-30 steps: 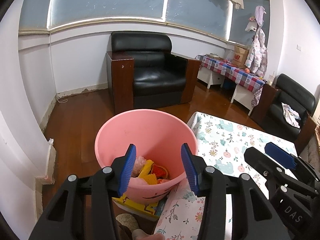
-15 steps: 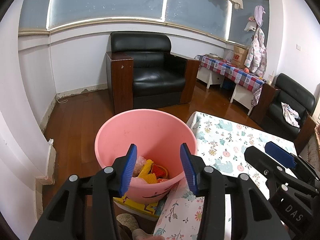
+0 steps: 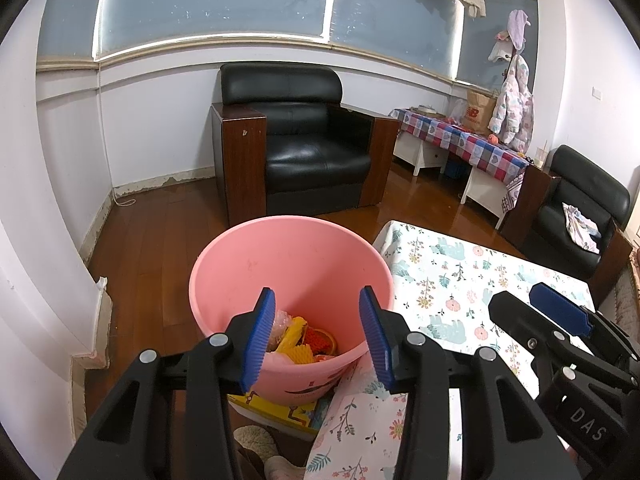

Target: Collect trash

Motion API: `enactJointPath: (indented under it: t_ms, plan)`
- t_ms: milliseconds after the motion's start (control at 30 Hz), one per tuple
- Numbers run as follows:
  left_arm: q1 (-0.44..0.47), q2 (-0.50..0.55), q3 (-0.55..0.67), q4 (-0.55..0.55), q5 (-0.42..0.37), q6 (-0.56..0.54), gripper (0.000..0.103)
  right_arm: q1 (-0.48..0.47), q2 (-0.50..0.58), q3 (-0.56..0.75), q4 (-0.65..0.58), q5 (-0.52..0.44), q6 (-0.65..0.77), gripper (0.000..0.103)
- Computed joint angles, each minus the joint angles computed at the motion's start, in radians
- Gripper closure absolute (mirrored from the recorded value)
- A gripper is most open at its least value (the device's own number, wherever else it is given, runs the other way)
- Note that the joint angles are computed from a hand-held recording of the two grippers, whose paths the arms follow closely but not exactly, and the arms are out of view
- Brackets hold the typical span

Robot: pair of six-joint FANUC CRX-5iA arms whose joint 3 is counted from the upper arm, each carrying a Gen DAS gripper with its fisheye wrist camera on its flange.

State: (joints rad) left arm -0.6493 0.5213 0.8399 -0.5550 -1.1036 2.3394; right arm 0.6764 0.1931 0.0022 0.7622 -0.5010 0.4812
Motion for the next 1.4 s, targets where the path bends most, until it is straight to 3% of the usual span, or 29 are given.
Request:
enactJointPath:
  t_ms: [1400]
  plan:
    - [-0.003,0.001,0.005,0.002,-0.008,-0.004,0.060,-0.001,-0.008,-0.016,0.003,0.007,-0.013,0.044]
